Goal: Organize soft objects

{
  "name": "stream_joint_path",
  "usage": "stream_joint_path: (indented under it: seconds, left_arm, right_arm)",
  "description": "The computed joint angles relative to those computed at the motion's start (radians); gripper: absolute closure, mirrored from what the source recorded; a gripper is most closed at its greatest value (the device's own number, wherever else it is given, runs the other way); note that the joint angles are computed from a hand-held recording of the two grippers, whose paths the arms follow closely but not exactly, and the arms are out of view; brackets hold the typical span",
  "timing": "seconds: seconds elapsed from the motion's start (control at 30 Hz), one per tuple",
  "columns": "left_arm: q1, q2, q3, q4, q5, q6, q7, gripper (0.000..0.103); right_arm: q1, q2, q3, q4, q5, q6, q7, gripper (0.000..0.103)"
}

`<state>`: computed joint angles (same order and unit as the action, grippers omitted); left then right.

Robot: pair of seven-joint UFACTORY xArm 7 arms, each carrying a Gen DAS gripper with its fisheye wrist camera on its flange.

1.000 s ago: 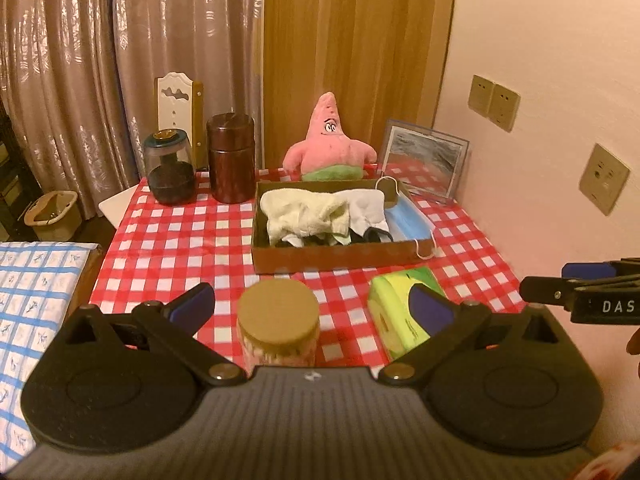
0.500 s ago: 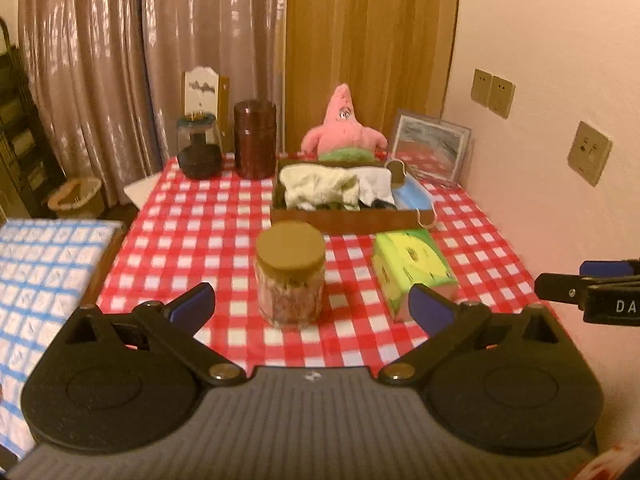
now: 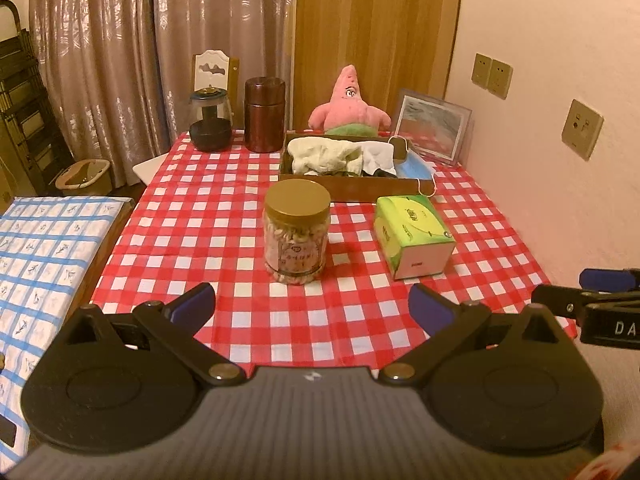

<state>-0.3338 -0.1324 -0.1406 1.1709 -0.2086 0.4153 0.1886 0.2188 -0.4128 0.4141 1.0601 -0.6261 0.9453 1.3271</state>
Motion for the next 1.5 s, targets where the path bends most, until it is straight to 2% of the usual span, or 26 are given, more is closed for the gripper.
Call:
stream_joint_path:
  seconds: [0.53,1.5]
  left_arm:
    - [-0.013,-0.097,0.013,-0.108,-0.003,-0.013,0.003,0.001]
    - [-0.019,-0.108,0.014,-0.11,-0.004,-0.003,-0.003,0.001]
  right_arm:
    - [0.022,-0.006,0.033,-0.003,-0.019,0.02,0.061,0.028]
    - [0.017,-0.02,0.032,-0.004,-0.012,0.028,0.054,0.028]
